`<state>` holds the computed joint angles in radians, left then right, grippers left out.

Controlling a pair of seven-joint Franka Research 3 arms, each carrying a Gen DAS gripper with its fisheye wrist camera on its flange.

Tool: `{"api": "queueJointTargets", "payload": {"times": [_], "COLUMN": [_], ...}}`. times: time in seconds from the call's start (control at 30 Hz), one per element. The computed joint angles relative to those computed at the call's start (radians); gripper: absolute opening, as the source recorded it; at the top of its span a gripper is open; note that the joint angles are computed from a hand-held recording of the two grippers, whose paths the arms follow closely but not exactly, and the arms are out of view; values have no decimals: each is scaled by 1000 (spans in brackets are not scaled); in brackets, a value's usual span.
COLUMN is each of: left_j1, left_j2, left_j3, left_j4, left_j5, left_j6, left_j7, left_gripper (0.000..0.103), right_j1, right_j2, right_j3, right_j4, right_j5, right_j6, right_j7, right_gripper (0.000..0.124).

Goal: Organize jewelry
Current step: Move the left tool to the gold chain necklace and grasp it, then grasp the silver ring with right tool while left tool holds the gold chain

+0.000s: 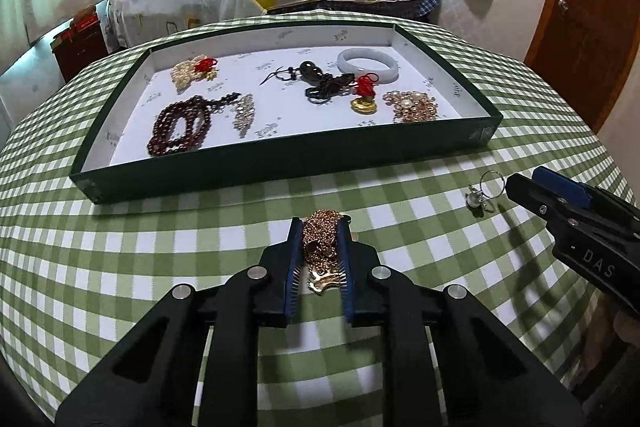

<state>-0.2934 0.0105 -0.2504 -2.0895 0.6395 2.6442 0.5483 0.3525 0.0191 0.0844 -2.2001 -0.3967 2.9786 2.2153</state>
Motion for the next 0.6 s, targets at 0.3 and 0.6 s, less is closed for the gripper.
{"api": "queueJointTargets", "payload": {"times": [0.3,0.6], "left_j1": [29,71], "left_j2": [-81,-156], "left_j3": [0,-3], "left_j4": [-58,-133], "left_j5": [31,14], "left_j6": [3,-10], "left_j7": [-34,-59], "left_gripper": [16,15], "right_j1": [14,34], "right_j2": [15,17], "right_j3": [4,0], "right_j4": [15,23], "right_j5": [41,57], "right_j6": [-1,-7], "right_j7": [-48,-80], "right_gripper": [45,45]}}
